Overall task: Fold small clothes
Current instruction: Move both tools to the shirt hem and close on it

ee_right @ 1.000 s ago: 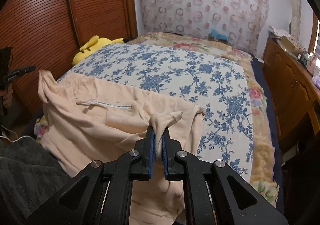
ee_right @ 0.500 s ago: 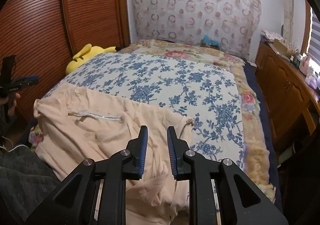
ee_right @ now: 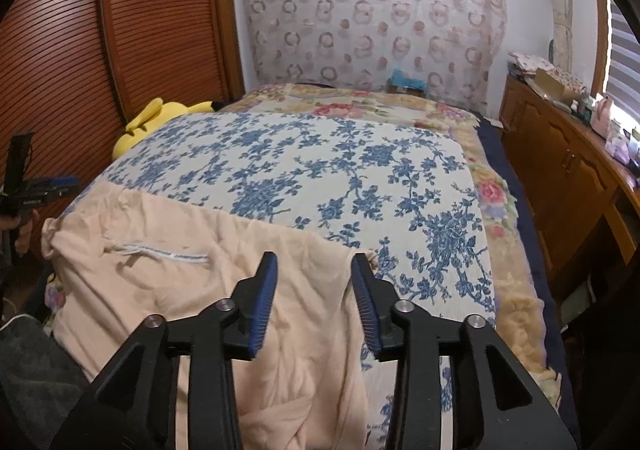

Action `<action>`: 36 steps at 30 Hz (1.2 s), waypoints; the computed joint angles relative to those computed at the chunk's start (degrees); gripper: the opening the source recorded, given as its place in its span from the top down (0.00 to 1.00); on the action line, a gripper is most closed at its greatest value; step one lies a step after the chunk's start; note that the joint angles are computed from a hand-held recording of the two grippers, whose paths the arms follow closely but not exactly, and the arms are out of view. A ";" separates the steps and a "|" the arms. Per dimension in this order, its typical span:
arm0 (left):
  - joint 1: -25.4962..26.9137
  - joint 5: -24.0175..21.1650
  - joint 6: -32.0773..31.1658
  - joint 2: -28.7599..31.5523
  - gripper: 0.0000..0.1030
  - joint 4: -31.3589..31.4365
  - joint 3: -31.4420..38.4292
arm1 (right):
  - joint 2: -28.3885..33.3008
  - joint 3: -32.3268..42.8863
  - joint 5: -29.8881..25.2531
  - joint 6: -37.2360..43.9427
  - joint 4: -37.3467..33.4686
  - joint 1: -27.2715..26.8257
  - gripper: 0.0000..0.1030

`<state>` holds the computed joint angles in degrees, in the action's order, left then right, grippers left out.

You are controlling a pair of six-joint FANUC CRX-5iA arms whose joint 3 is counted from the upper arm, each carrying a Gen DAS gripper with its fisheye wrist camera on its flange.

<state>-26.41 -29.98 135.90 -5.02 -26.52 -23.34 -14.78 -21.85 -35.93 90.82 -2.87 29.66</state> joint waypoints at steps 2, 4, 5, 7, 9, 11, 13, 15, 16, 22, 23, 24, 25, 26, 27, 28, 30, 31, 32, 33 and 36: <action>0.84 0.46 -0.29 0.32 0.44 0.44 -0.13 | 1.80 0.40 0.14 -0.89 0.93 -0.23 0.56; 1.30 0.33 0.70 0.73 0.44 0.05 0.06 | 3.72 1.17 0.02 -0.52 0.62 -0.84 0.55; 1.82 0.78 0.20 0.82 0.44 0.75 -0.19 | 4.74 1.30 0.25 -0.95 1.08 -1.08 0.55; 3.10 2.14 -1.82 1.03 0.44 2.98 -0.88 | 7.01 1.82 0.39 -1.83 2.11 -1.55 0.54; 3.67 2.36 -2.77 1.48 0.44 3.90 -0.92 | 8.84 2.56 0.26 -2.16 2.08 -2.16 0.52; 4.23 2.55 -3.91 1.92 0.44 4.72 -0.86 | 10.74 4.55 -0.93 0.22 -0.97 -3.39 0.51; 4.84 2.74 -5.17 2.38 0.44 5.82 -0.83 | 12.51 6.47 -2.20 2.05 -3.24 -4.21 0.50; 5.54 3.09 -6.50 2.82 0.44 7.12 -0.86 | 13.46 6.77 -2.18 1.21 -2.33 -3.91 0.50; 5.65 2.86 -6.61 3.09 0.44 7.35 -0.67 | 14.08 7.00 -2.25 0.36 -1.62 -3.70 0.49; 5.06 1.98 -3.89 4.15 0.44 4.82 0.65 | 13.63 4.36 0.84 -3.96 4.04 -1.47 0.46; 4.92 1.93 -2.46 4.09 0.44 3.86 0.77 | 13.57 4.28 0.91 -3.67 3.86 -1.43 0.46; 5.09 2.34 -2.02 3.90 0.44 3.75 0.57 | 13.50 4.24 0.97 -3.46 3.64 -1.46 0.46; 5.21 2.55 -1.64 3.81 0.44 3.61 0.53 | 13.50 4.38 0.95 -2.90 2.94 -1.70 0.46; 5.38 2.64 -1.88 3.80 0.47 3.81 0.47 | 13.59 4.64 0.82 -2.45 2.35 -1.89 0.46; 5.49 2.59 -2.27 3.92 0.50 4.08 0.56 | 13.70 4.92 0.68 -1.88 1.66 -2.12 0.46; 5.67 2.56 -2.93 3.98 0.50 4.46 0.55 | 13.76 5.10 0.60 -1.51 1.22 -2.30 0.46; 5.61 1.86 -3.79 4.62 0.52 4.83 1.08 | 13.69 5.06 0.67 -1.54 1.08 -2.30 0.46; 5.77 1.89 -4.69 4.84 0.52 5.57 0.99 | 13.69 5.02 0.70 -1.57 1.17 -2.31 0.46; 5.86 1.89 -5.15 5.04 0.52 6.00 0.96 | 13.70 5.04 0.64 -1.52 1.23 -2.31 0.46; 5.94 1.97 -5.53 5.18 0.53 6.44 0.80 | 13.72 5.09 0.62 -1.41 1.16 -2.35 0.46; 6.14 3.03 -6.85 5.29 0.53 8.01 -0.11 | 13.72 5.11 0.59 -1.33 1.09 -2.38 0.46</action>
<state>-20.26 -26.96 129.05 0.27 -18.51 -23.45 -1.06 -16.74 -35.34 89.49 -1.79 27.28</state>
